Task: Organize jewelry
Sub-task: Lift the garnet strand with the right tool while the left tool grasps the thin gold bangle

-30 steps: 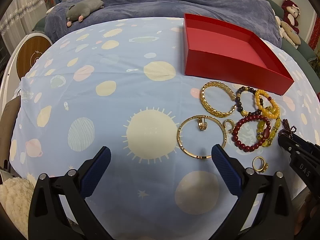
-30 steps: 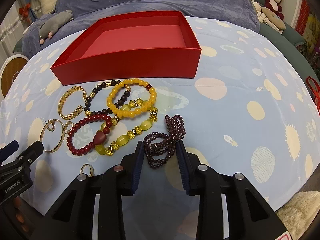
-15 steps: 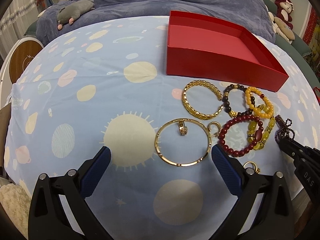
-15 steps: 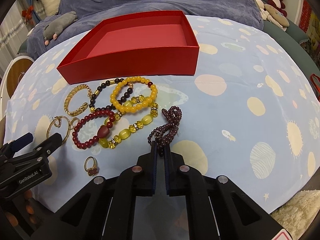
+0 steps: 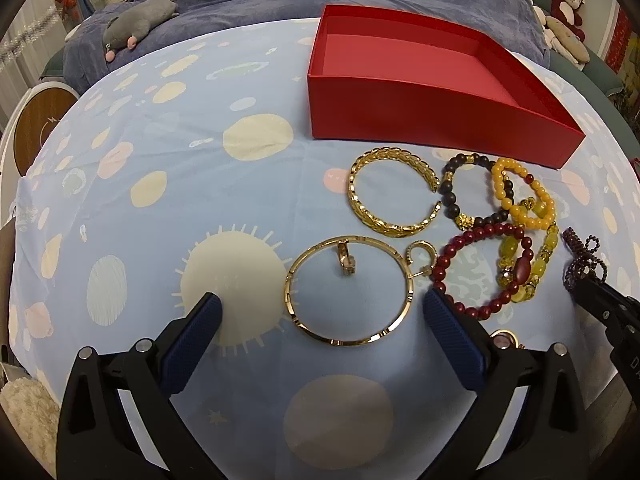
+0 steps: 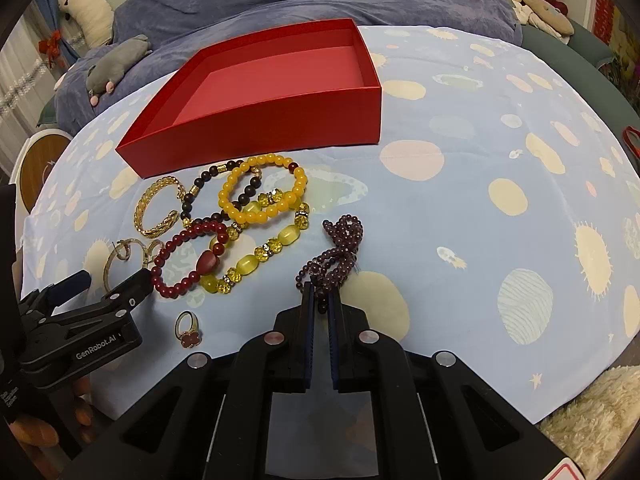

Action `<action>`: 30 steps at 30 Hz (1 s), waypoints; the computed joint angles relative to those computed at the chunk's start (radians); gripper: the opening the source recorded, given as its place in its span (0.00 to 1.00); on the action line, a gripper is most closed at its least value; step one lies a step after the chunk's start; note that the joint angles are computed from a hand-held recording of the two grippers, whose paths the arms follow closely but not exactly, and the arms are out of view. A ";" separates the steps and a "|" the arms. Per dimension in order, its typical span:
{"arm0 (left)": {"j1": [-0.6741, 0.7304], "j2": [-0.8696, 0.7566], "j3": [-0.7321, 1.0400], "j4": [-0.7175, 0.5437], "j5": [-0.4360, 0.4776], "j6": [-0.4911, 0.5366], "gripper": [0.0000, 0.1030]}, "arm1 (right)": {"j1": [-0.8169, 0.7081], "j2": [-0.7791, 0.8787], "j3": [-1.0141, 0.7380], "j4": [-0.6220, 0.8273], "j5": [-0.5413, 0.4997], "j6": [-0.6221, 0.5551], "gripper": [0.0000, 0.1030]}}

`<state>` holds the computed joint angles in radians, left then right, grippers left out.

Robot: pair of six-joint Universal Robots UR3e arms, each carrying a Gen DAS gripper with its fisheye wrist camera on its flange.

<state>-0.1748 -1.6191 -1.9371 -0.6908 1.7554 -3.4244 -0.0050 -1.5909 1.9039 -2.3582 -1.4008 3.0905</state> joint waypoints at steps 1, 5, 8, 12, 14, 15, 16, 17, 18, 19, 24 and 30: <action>-0.006 -0.005 0.002 0.003 0.005 -0.003 0.93 | -0.002 0.000 0.001 0.000 0.002 0.002 0.06; -0.021 -0.004 0.005 0.025 0.000 0.020 0.76 | -0.009 -0.004 0.007 0.001 0.007 0.010 0.06; -0.026 -0.009 0.008 0.037 -0.007 0.028 0.71 | -0.014 -0.005 0.008 0.004 0.011 0.013 0.06; -0.018 -0.004 -0.001 0.059 -0.020 0.040 0.58 | -0.019 -0.011 0.013 0.006 0.015 0.013 0.06; -0.015 -0.004 -0.002 0.061 -0.024 0.042 0.58 | -0.020 -0.012 0.014 0.006 0.017 0.014 0.06; -0.011 0.000 -0.006 0.064 -0.030 0.044 0.58 | -0.021 -0.012 0.013 0.007 0.019 0.014 0.06; -0.008 0.004 -0.011 0.067 -0.035 0.044 0.58 | -0.022 -0.012 0.013 0.007 0.020 0.013 0.06; -0.007 0.006 -0.012 0.068 -0.039 0.042 0.58 | -0.023 -0.014 0.013 0.009 0.022 0.012 0.06; -0.002 0.011 -0.016 0.071 -0.045 0.043 0.58 | -0.026 -0.015 0.012 0.011 0.026 0.010 0.06; -0.002 0.015 -0.018 0.072 -0.050 0.042 0.58 | -0.029 -0.017 0.012 0.012 0.029 0.007 0.06; -0.002 0.048 -0.029 0.065 -0.061 0.042 0.58 | -0.038 -0.038 0.014 0.019 0.045 0.005 0.06; 0.010 0.125 -0.034 0.045 -0.086 0.040 0.58 | -0.051 -0.072 0.012 0.037 0.066 -0.001 0.06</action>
